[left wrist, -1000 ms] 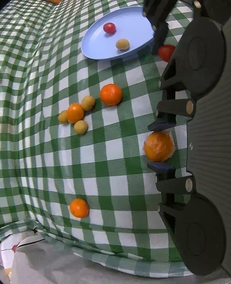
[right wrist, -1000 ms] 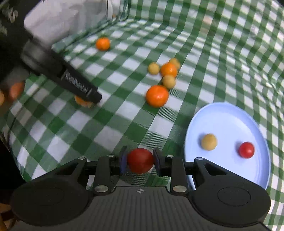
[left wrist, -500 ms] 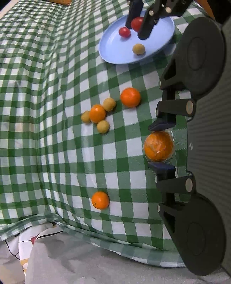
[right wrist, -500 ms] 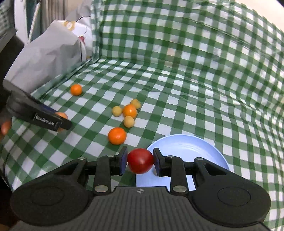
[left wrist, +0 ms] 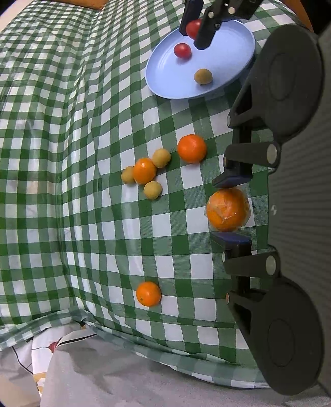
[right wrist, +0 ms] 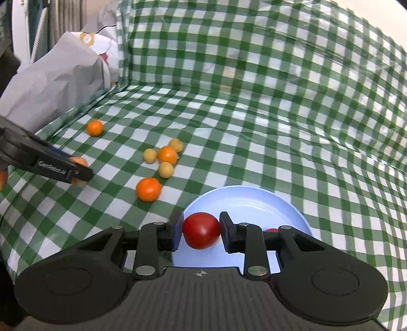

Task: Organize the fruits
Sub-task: 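Hold the netted orange in the left tool while the right tool carries the tomato toward the plate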

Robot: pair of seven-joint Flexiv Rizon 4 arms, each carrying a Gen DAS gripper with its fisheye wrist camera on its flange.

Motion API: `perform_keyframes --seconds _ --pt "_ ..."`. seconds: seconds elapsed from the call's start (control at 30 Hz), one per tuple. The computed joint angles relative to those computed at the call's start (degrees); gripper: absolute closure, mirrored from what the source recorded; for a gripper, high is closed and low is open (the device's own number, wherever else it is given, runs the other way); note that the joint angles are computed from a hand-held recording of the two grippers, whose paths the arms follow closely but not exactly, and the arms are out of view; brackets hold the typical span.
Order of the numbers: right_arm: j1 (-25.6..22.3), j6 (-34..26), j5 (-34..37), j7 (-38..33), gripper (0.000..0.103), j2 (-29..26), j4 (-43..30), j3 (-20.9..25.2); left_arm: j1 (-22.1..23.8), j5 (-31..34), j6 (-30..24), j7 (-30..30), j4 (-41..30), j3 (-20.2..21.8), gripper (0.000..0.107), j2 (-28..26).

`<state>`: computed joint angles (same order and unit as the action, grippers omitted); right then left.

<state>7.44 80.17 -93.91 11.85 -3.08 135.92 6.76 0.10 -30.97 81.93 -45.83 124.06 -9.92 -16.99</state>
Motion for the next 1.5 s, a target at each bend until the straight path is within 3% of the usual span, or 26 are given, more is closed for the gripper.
perform_keyframes --seconds 0.27,0.7,1.5 --pt "-0.13 -2.41 -1.25 3.37 0.071 0.52 -0.09 -0.15 0.51 -1.82 0.53 0.85 -0.04 -1.48 0.065 -0.29" --pt "0.11 -3.50 -0.47 2.20 0.071 -0.04 -0.49 -0.06 2.15 -7.49 2.20 6.37 0.74 -5.50 0.065 -0.32" --pt "0.60 -4.81 -1.04 2.36 0.071 -0.56 -0.96 -0.05 1.83 -16.49 4.50 13.99 1.56 -8.18 0.065 -0.10"
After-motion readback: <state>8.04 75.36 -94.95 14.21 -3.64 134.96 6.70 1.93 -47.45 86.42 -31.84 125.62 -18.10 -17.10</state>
